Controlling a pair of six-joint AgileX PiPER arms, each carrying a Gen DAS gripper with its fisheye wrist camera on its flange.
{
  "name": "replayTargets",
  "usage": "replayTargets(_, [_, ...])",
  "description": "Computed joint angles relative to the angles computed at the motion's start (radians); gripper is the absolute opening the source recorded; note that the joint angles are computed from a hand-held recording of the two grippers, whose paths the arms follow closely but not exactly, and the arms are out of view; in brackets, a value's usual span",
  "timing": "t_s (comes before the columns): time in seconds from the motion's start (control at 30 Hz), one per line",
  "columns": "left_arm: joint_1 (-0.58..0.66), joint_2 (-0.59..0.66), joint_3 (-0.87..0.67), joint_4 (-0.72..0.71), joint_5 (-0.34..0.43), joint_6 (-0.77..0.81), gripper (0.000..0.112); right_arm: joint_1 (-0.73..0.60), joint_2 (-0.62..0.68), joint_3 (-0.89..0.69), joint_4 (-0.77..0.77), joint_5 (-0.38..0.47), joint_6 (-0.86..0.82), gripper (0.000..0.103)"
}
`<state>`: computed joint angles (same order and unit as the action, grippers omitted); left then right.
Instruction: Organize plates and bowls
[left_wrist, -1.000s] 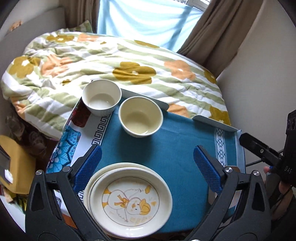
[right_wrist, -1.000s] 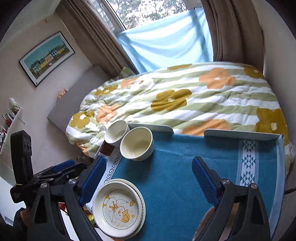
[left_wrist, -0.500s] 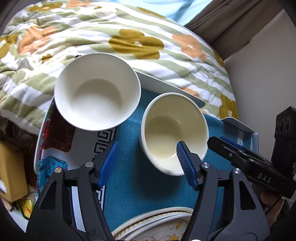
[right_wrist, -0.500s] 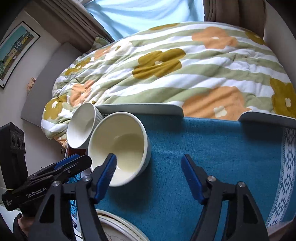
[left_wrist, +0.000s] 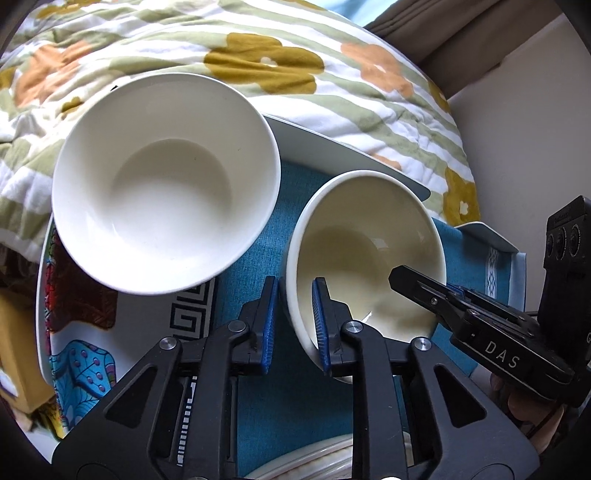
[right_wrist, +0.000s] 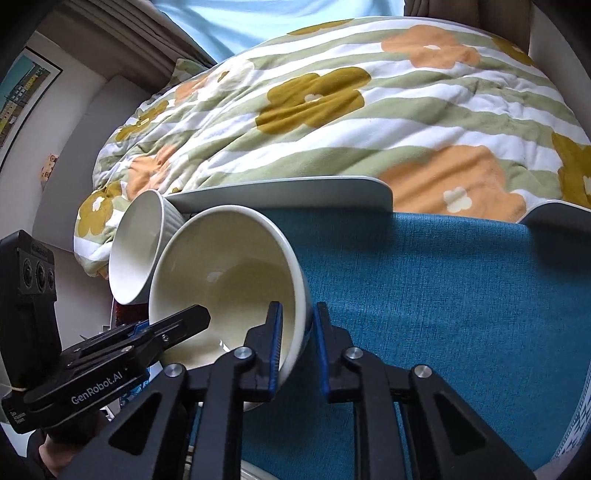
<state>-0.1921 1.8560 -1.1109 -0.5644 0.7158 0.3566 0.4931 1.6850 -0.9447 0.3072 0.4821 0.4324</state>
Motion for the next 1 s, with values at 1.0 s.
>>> replayTargets(1.0, [-0.686,-0.496,0.051,0.547,0.072,-0.954,0.016,-0.103,-0.835,0.216,-0.203,0.431,0.089,0.014])
